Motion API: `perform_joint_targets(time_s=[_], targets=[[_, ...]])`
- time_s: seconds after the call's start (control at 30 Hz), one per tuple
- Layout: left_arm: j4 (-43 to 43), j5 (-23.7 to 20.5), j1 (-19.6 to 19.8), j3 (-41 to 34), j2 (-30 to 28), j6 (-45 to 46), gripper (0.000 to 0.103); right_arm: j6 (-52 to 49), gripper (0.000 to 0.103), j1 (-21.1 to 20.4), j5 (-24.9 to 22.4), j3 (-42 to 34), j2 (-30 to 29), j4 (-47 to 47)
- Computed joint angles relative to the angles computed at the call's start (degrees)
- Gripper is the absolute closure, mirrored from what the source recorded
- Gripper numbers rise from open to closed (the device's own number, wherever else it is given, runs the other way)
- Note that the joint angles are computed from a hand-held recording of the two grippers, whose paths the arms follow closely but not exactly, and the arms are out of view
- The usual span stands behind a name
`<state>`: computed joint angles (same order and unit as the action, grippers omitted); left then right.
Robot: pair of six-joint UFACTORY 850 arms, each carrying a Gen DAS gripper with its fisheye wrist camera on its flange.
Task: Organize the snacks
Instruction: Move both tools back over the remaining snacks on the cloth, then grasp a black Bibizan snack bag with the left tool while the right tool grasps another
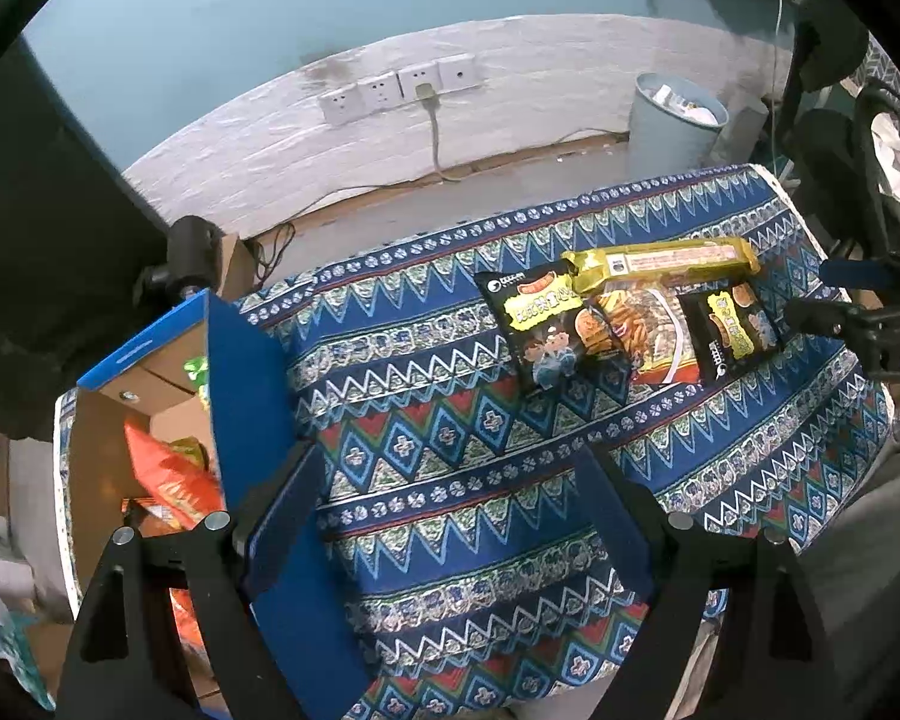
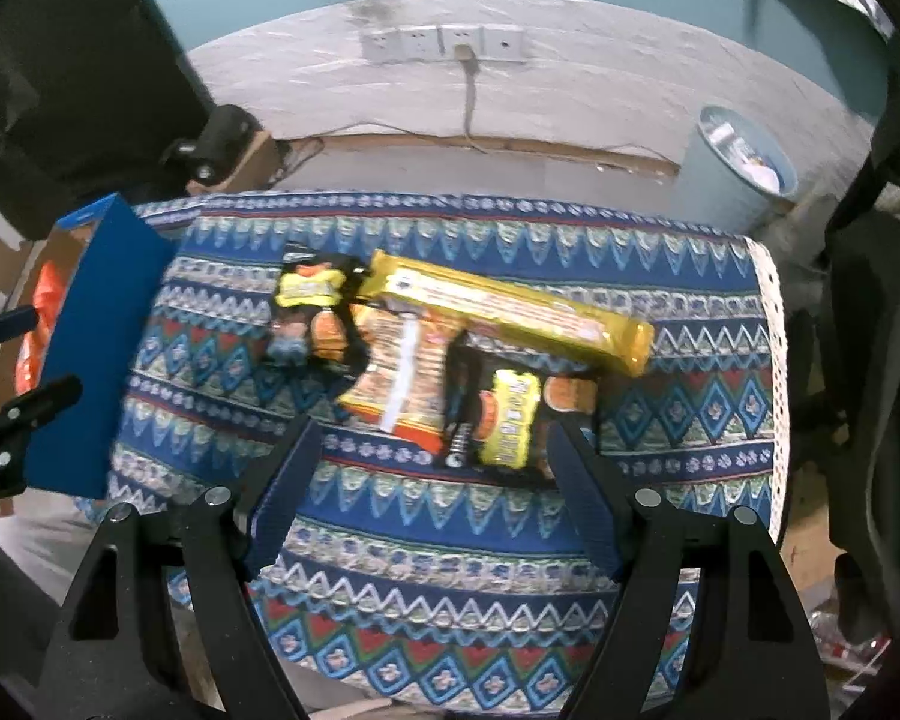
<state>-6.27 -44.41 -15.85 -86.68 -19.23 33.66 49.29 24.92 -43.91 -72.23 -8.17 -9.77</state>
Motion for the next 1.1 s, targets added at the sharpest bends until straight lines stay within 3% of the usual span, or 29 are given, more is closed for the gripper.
perform_joint_targets(time_s=[0.47,0.83,1.1], targets=[[3.26,1.08,-3.48,-1.64,-5.85,-3.49,0.016,-4.16,0.026,-5.22,1.16,3.54,-3.06,7.48],[5.32,-1.45,-5.63,-8.58,-13.75,-9.29,0.016,-8.27,0.025,-7.3,2.37,4.48,-7.31,12.62],[1.19,-5.95,-5.48,-16.97,-20.25,-14.24,0.016,-7.57,0.019,-6.97,-0.03,1.75,-10.82,10.22]])
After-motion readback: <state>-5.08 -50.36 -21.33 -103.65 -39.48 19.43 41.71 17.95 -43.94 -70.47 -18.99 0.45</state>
